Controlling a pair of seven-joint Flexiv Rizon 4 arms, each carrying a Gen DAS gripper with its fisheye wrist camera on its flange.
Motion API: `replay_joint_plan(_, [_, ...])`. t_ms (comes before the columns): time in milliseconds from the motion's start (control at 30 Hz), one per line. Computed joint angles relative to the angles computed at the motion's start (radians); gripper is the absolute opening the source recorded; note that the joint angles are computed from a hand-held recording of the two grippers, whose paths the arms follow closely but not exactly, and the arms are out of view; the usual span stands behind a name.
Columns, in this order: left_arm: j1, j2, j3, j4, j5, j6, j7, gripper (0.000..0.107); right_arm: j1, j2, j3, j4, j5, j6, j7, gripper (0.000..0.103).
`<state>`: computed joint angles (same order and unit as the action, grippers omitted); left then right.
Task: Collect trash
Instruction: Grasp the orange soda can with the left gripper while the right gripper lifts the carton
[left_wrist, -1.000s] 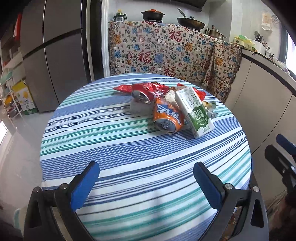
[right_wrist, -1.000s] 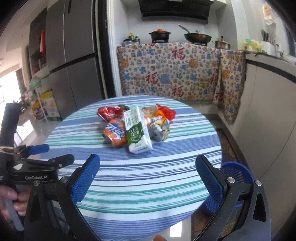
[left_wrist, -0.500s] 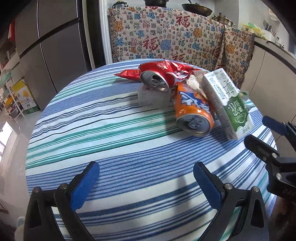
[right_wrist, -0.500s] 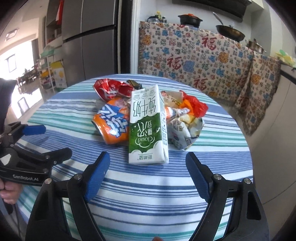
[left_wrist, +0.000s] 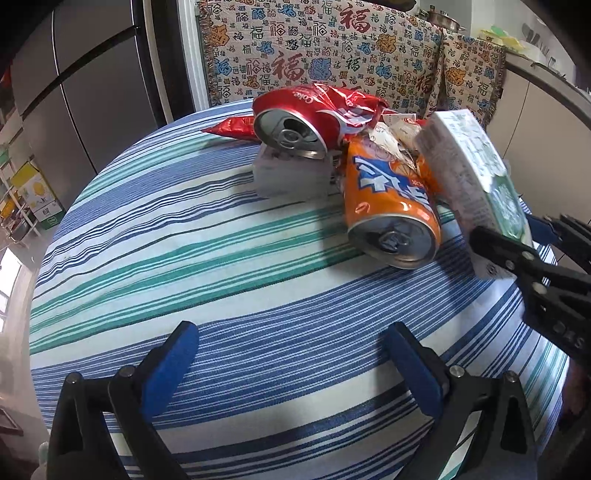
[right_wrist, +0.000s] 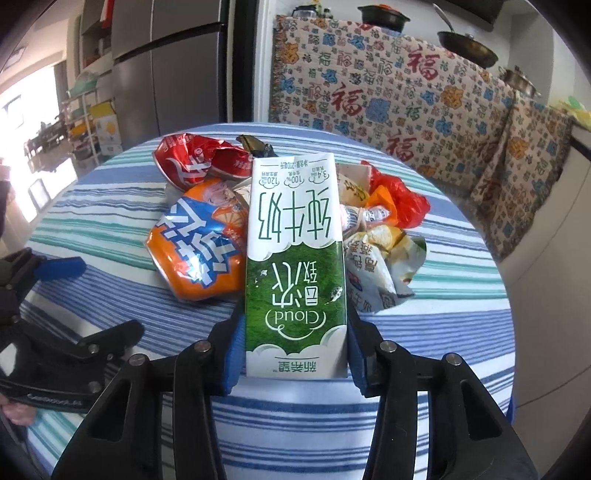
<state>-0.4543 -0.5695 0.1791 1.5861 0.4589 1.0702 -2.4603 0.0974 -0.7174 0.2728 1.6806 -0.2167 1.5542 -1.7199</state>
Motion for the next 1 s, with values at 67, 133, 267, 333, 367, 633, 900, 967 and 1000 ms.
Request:
replay_joint_plan(67, [0.001, -0.002, -0.001, -0.003, -0.001, -0.002, 0.002, 0.103, -0.053, 0.021, 0.061, 0.014, 0.026, -0.046, -0.006, 0.048])
replay_joint_plan(133, [0.002, -0.004, -0.002, -0.006, -0.002, -0.002, 0.004, 0.103, -0.123, 0.042, 0.144, 0.024, 0.080, -0.114, -0.025, 0.048])
replay_joint_plan(267, [-0.001, -0.005, 0.001, -0.007, 0.000, -0.006, -0.003, 0.103, -0.174, 0.097, 0.175, 0.038, 0.183, -0.237, -0.025, 0.048])
replay_joint_plan(333, [-0.002, -0.011, 0.004, -0.019, 0.000, -0.015, -0.009, 0.103, -0.177, 0.116, 0.162, 0.040, 0.226, -0.282, -0.015, 0.048])
replay_joint_plan(367, [-0.002, -0.011, 0.004, -0.019, 0.000, -0.015, -0.011, 0.103, -0.169, 0.119, 0.146, 0.037, 0.238, -0.294, -0.013, 0.048])
replay_joint_plan(633, [0.060, -0.002, -0.046, 0.034, -0.041, 0.128, 0.047, 0.103, -0.093, 0.114, 0.053, 0.047, 0.301, -0.230, -0.043, 0.052])
replay_joint_plan(900, [0.166, -0.047, -0.148, 0.022, -0.193, 0.315, 0.268, 0.103, -0.072, 0.118, 0.030, 0.066, 0.294, -0.167, -0.044, 0.066])
replay_joint_plan(967, [0.200, -0.070, -0.187, -0.004, -0.240, 0.303, 0.349, 0.103, -0.065, 0.120, 0.020, 0.073, 0.282, -0.146, -0.036, 0.067])
replay_joint_plan(1000, [0.223, -0.078, -0.213, -0.008, -0.266, 0.301, 0.391, 0.103, -0.062, 0.120, 0.015, 0.076, 0.276, -0.137, -0.031, 0.069])
